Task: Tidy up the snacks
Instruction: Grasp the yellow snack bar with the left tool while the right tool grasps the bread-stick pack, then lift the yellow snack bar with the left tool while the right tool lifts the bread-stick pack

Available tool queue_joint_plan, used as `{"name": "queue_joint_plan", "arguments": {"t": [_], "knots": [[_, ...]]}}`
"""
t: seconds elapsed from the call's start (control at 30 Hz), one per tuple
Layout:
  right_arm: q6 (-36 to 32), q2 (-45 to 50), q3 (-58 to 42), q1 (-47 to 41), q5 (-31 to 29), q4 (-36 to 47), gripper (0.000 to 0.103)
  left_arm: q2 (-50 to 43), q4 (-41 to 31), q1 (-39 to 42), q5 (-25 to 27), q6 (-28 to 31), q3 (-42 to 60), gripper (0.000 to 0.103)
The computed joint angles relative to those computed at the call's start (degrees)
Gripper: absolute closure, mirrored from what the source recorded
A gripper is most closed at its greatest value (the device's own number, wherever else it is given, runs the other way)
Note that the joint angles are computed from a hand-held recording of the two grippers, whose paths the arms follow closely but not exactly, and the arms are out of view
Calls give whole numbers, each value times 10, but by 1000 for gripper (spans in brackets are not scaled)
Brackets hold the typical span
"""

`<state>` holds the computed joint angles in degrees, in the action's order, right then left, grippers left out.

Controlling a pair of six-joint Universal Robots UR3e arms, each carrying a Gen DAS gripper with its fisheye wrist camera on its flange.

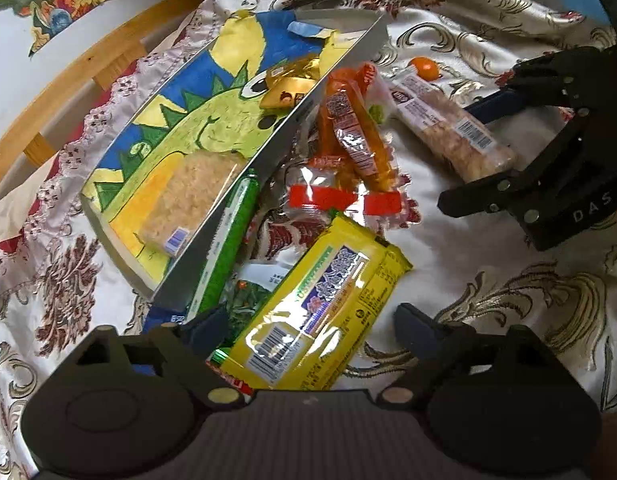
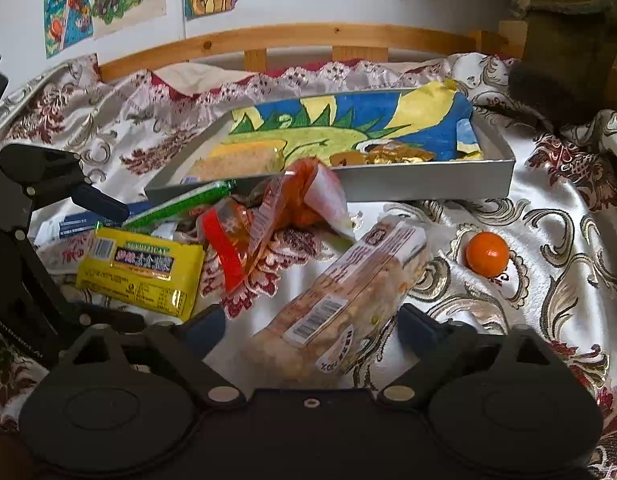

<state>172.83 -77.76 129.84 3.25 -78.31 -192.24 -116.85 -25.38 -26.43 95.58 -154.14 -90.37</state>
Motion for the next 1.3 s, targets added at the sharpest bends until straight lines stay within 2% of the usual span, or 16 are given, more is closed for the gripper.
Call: {"name": "queue_joint_plan", "arguments": {"t": [0.2,0.37,0.57,0.67,0.77,0.87,0.93,1.0,1.07,1.2,1.27,1.3], "knots": [[8,-10,5,-2,-5,6,28,-6,-48,-23,53,-43,40,32],[11,-32,11,-8,4,31,33,-6,-148,-37,69,-113,97,37],[2,-93,31,-23,32,92,39,2,-252,-26,27,-238,146,44],[-10,-143,51,-34,50,138,42,18,-271,-6,-25,-313,132,45],[-20,-199,60,-41,62,205,43,40,-251,7,-65,-365,89,45],[-18,-228,62,-36,55,236,42,48,-205,-3,-50,-383,51,43],[-17,-225,71,-27,45,215,39,47,-177,-10,-42,-387,33,35],[-13,-211,86,-26,44,172,24,48,-147,-14,-39,-390,14,31],[-7,-193,97,-29,51,133,22,45,-133,-21,-32,-393,9,30],[12,-120,79,-4,4,58,22,44,-100,-25,-19,-378,-6,29],[20,-95,71,-1,-3,41,23,49,-81,-28,-10,-381,-21,31],[25,-88,67,1,-6,38,24,50,-76,-31,-2,-386,-25,36]]}}
